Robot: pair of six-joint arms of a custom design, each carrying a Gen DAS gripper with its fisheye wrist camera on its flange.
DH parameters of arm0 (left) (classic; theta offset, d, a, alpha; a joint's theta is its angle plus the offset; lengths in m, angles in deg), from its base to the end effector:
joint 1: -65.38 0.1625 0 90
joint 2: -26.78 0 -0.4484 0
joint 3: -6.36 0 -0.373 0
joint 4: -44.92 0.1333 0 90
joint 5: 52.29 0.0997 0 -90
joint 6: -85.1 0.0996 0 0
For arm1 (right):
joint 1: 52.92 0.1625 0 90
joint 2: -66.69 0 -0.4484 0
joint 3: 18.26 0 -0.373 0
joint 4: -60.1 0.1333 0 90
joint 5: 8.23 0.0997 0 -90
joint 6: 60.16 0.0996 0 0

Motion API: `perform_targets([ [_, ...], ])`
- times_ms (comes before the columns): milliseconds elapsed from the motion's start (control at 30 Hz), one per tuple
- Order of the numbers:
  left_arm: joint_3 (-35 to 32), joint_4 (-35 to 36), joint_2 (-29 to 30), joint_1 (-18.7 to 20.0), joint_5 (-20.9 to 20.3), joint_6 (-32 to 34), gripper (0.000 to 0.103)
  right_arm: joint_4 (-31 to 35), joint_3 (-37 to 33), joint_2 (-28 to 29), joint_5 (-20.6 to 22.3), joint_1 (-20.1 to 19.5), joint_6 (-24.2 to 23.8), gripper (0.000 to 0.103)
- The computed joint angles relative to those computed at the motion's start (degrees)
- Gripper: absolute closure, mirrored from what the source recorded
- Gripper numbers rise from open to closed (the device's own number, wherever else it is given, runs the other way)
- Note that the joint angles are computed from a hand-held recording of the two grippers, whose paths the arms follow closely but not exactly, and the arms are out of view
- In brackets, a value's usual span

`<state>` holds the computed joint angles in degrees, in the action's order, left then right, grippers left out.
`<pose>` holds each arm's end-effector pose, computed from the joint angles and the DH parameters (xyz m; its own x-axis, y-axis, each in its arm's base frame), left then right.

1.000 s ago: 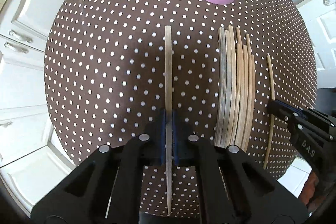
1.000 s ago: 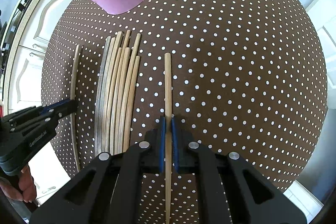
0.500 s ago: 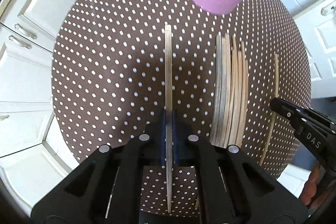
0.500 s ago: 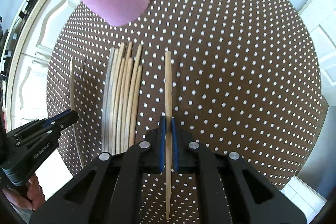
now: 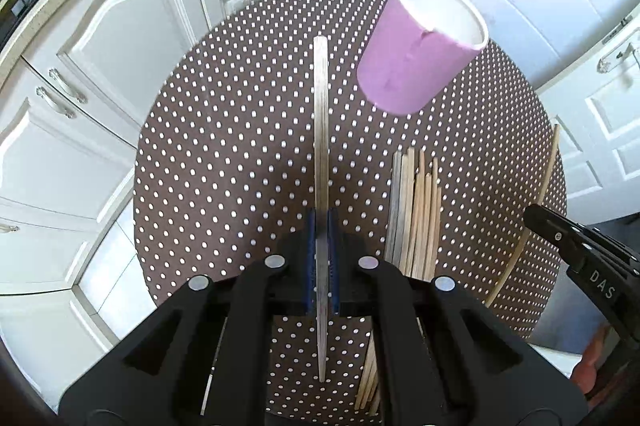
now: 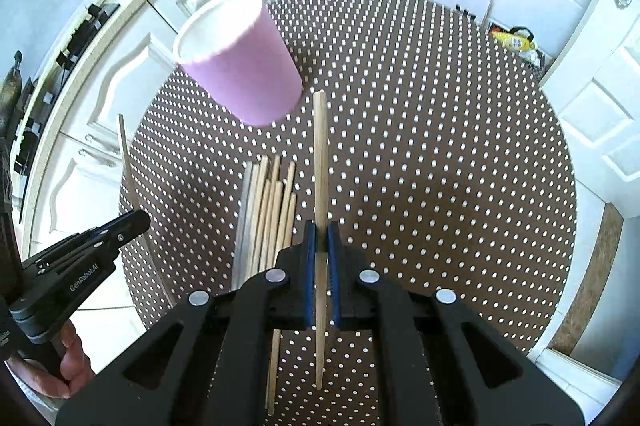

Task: Organize utensils
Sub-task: 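Lift both held chopsticks upright and carry them over the pink cup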

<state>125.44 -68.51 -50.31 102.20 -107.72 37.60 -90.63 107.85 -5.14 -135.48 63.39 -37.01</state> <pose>-0.2431 -0.4191 0.2405 -0.7952 0.0996 -0.5981 0.2555 0.9496 -0.1815 0.2718 -0.3850 0.2181 -0.8569 0.0818 0.5089 -0.1126 0.9338 -0.3397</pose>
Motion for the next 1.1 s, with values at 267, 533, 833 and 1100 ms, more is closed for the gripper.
perform_targets([
  [267, -0.9, -3.1, -1.0, -2.1, 3.6, -1.0, 0.097, -4.3, -1.2, -0.6, -2.5, 2.4, -1.6, 0.098],
  [533, -2.7, -5.0, -1.6, -4.1, 6.0, 0.8, 0.097, -8.5, -2.6, -0.6, -3.7, 5.0, -3.5, 0.098],
  [833, -5.5, -6.2, -2.3, -6.8, 9.6, 3.7, 0.097, -13.6, -5.7, -0.5, -4.1, 7.2, -8.3, 0.098],
  [1100, -8.3, -14.8, -0.4, -8.7, 14.4, 13.2, 0.097, -18.8, -9.7, 0.9, -4.6, 8.2, -14.1, 0.098],
])
